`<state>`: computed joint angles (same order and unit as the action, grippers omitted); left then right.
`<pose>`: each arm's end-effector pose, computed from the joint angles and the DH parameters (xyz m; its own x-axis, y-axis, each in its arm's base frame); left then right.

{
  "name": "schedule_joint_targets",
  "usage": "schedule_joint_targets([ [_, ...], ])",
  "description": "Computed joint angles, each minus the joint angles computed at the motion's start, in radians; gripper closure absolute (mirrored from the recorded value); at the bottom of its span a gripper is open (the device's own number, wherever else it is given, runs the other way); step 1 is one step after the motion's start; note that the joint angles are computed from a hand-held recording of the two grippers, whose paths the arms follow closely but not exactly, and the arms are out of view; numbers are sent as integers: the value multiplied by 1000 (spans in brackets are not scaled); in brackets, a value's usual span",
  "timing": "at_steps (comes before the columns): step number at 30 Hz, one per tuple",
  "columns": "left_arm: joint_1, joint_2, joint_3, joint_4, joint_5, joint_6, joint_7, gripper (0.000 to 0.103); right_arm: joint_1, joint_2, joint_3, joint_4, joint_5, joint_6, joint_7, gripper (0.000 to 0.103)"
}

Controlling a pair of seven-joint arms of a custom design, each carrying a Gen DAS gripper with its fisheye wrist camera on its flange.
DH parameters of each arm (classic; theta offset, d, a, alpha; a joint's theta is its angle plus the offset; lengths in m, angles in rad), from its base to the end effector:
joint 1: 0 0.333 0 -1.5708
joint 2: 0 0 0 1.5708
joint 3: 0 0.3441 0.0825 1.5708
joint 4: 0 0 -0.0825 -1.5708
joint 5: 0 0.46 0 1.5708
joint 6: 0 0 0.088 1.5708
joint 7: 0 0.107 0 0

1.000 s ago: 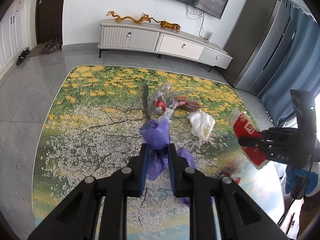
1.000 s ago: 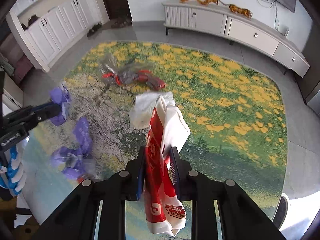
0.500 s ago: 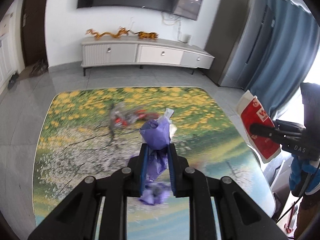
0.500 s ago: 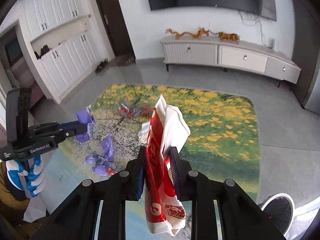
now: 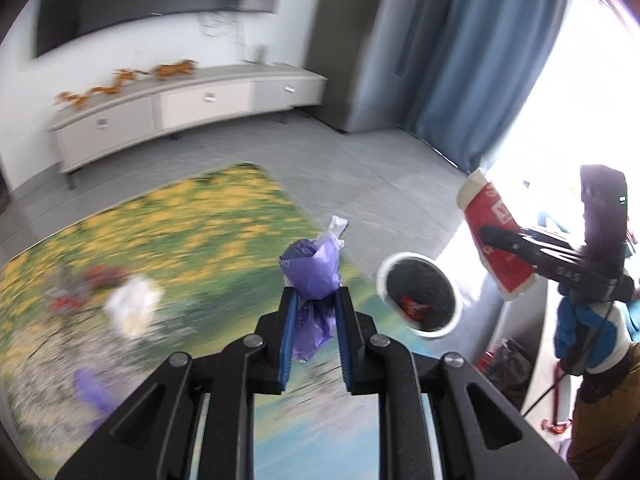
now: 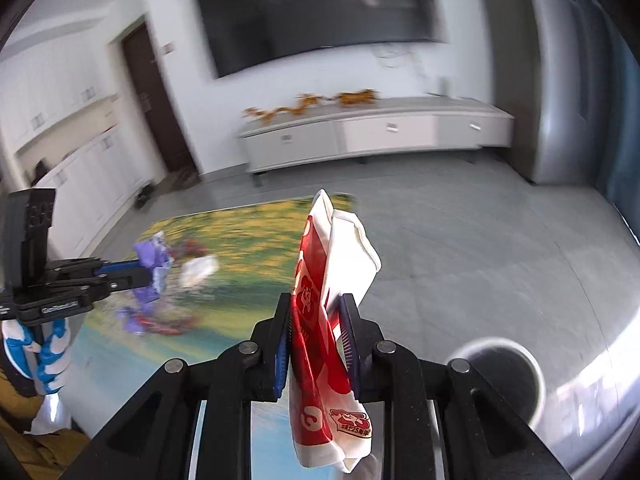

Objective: Collect trash
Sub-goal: 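Open both tools to drop the purple bag and paper bag into the bin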

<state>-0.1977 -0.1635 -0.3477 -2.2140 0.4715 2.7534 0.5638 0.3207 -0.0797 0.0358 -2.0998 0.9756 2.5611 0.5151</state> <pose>0.5061 -0.3374 0.5110 -0.0097 -0.9789 0.2040 -0.7389 -0.1305 -0.6611 0.5971 0.2096 0.5048 0.7097 -0.6741 -0.2047 -0.5635 -0.3687 -0.7393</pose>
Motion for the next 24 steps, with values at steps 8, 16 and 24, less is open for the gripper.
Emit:
schedule_joint_targets([
  [8, -125, 432, 33, 429, -99, -53, 184, 85, -125, 131, -39, 50, -62, 38, 142, 81],
  [16, -255, 780, 99, 876, -202, -196, 300, 84, -251, 314, 8, 178, -108, 34, 270, 79],
  [24, -329, 987, 153, 1165, -354, -281, 371, 83, -334, 381, 64, 192, -133, 102, 356, 68],
])
